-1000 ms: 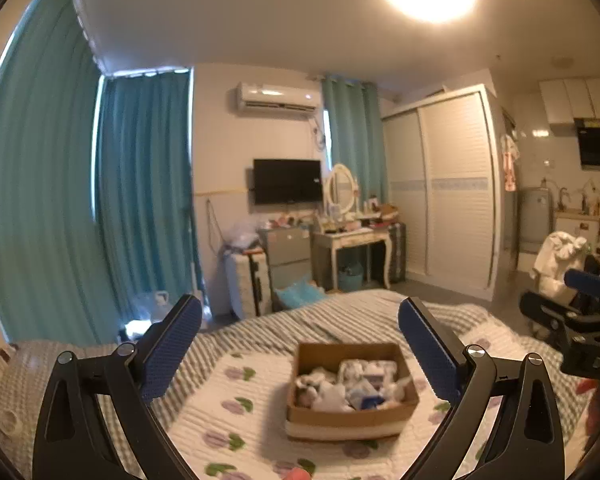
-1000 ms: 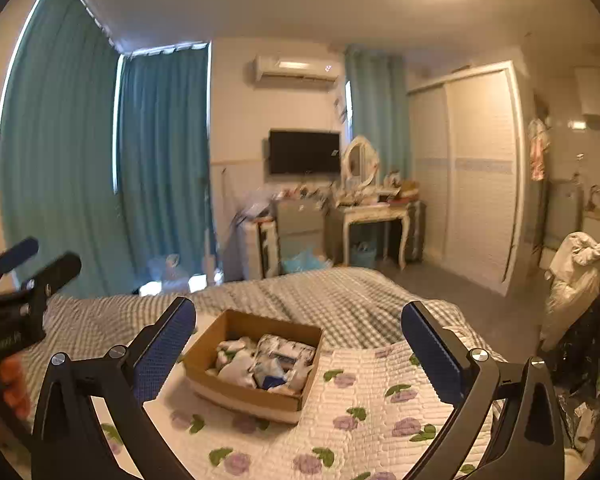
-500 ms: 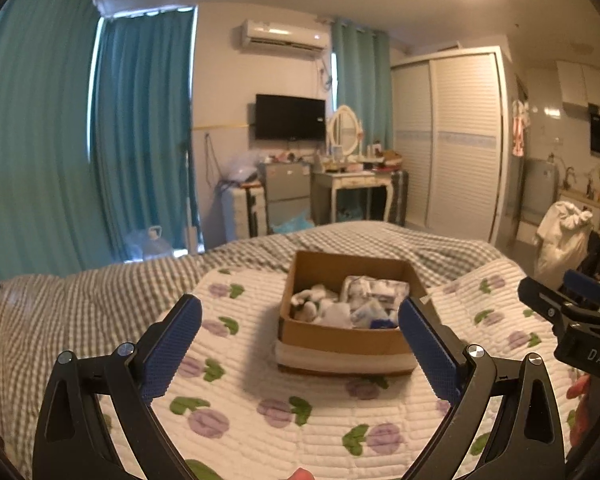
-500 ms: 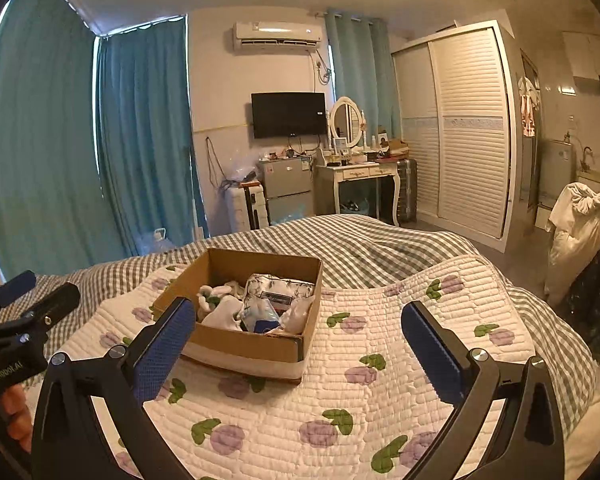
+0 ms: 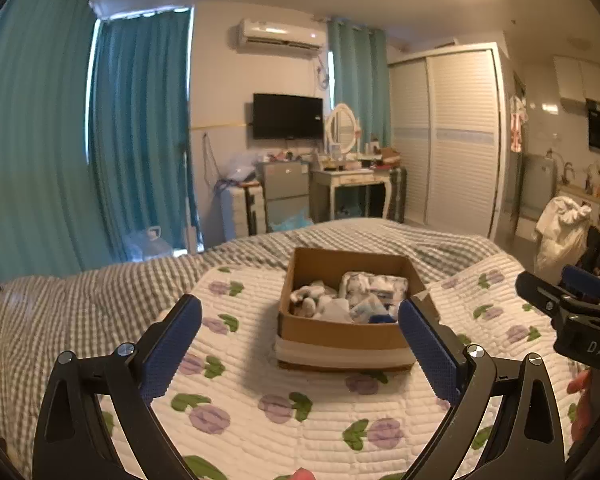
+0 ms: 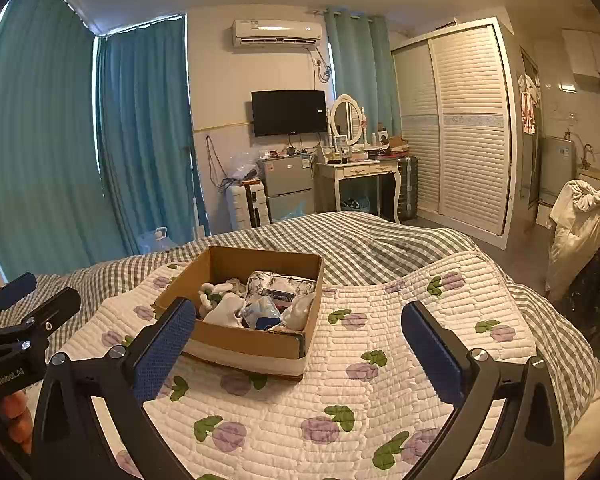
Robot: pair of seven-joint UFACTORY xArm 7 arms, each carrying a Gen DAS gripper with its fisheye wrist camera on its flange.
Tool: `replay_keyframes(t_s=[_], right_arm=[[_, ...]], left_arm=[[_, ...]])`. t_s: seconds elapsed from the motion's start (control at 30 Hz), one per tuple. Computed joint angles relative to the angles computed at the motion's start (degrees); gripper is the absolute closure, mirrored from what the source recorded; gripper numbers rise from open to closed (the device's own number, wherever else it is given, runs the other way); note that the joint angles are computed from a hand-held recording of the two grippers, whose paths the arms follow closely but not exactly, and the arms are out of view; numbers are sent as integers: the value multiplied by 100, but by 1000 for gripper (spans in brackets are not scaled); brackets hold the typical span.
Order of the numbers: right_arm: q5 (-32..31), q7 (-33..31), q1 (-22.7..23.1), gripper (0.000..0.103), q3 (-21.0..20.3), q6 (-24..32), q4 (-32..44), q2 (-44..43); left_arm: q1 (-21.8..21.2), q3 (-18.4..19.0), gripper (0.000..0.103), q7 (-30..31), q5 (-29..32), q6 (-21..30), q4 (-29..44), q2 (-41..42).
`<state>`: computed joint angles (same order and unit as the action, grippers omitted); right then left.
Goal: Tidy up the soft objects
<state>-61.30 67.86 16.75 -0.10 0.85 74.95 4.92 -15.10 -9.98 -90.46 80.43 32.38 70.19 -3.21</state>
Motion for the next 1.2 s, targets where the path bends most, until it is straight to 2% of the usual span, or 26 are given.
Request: replay_keyframes(t_s=[0.5,0.93,1.2], right_arm=[[443,-464,38,0,-19,-80,-87,13],[380,-391,76,0,-62,-77,-117,-3],[636,-603,48,0,-16,-56,-150,-4]], left_arm=[[-81,-27,2,166,-105,146,47,35],[-98,-38,2,178,-59,159,50,18],[-104,-47,2,193,-84,163,28,6]])
